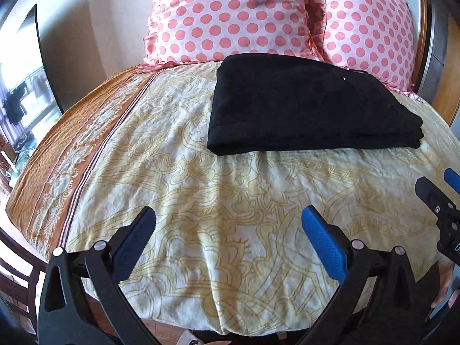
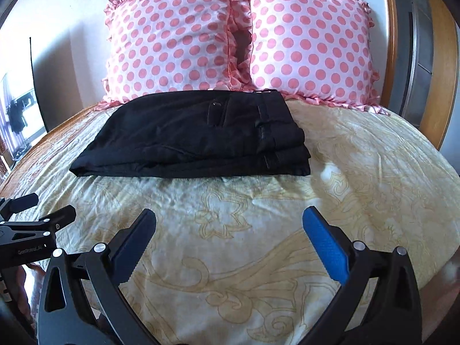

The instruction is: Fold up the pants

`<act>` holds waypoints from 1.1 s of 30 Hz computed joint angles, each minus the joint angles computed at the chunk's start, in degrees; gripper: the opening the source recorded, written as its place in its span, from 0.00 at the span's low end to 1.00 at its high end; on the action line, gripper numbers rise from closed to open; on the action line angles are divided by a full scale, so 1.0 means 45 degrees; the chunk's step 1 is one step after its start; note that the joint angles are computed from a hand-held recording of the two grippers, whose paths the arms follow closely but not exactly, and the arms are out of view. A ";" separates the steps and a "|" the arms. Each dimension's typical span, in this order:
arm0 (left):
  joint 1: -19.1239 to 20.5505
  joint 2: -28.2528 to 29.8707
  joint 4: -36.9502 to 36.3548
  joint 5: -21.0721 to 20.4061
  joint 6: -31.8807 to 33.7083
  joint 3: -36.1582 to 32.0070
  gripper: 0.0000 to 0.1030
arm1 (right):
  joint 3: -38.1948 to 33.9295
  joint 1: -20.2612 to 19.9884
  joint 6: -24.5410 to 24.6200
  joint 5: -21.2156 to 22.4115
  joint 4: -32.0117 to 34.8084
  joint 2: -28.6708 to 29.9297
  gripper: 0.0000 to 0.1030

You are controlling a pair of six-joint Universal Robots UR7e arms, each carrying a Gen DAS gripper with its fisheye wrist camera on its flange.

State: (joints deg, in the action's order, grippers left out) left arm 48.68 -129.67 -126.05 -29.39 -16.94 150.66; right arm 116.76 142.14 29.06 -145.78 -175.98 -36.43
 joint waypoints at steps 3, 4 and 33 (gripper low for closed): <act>0.0323 0.0299 -0.0527 -0.0272 0.0197 0.0005 0.98 | -0.0063 -0.0048 0.0547 -0.0132 0.0860 -0.0033 0.99; 0.0460 0.0287 -0.0923 -0.0431 0.0344 0.0049 0.98 | -0.0057 -0.0081 0.0754 -0.0066 0.1110 -0.0054 0.99; 0.0342 0.0149 -0.1346 -0.0353 0.0503 0.0276 0.98 | 0.0032 -0.0249 0.1323 0.0331 0.1623 -0.0020 0.99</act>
